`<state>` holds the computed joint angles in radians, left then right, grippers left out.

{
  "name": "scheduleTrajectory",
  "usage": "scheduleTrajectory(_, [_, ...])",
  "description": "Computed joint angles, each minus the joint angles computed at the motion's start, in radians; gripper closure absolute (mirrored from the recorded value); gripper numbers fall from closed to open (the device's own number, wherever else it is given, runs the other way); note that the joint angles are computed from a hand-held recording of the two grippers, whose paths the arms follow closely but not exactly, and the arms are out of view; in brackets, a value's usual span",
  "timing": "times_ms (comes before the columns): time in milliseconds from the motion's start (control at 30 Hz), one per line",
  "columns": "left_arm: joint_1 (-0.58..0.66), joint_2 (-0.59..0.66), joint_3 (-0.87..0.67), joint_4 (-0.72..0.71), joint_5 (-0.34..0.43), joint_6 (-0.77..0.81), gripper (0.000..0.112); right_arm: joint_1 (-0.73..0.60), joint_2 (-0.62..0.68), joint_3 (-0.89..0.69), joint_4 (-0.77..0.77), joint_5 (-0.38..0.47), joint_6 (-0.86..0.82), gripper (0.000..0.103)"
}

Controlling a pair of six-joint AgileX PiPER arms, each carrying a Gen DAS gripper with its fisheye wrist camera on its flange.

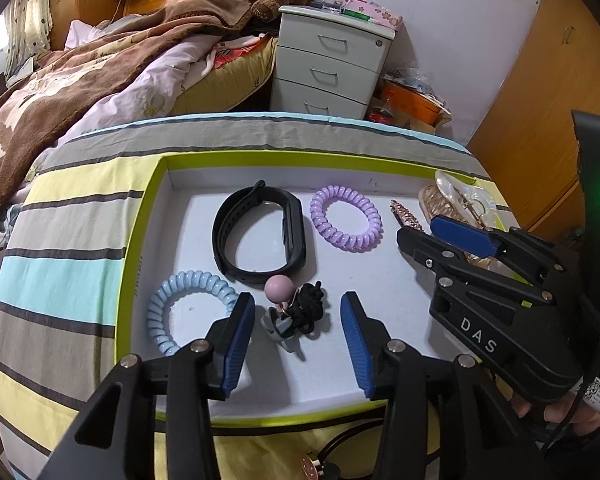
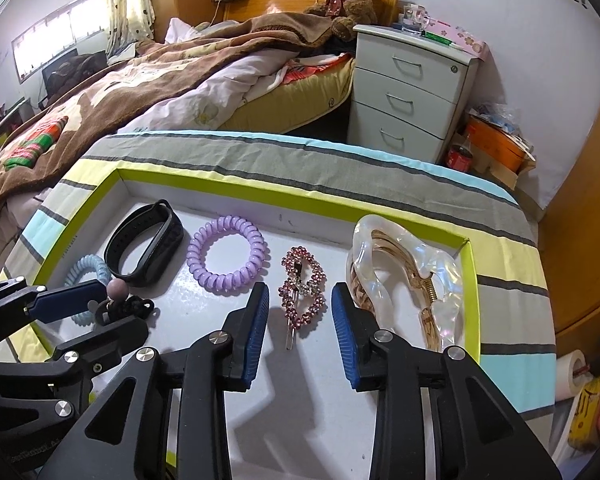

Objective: Organize jewelry
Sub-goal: 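Open the left gripper to drop the hair tie while the right releases the rhinestone clip, then lift both open grippers out of the box toward the remaining bracelets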

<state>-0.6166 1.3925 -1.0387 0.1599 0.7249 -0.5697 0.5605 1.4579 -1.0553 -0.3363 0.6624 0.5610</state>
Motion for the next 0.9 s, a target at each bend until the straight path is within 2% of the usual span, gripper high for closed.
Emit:
scheduleTrajectory(433, [-0.033,-0.042,-0.002,0.051,0.035,-0.056,0.054,0.038,-0.052,0.004,-0.046,0.022,0.060,0.067])
scheduleTrajectory(900, [-0.107,-0.139,0.028,0.133,0.080,-0.143,0.049,0.101,-0.166,0.055,-0.111,0.053,0.184,0.066])
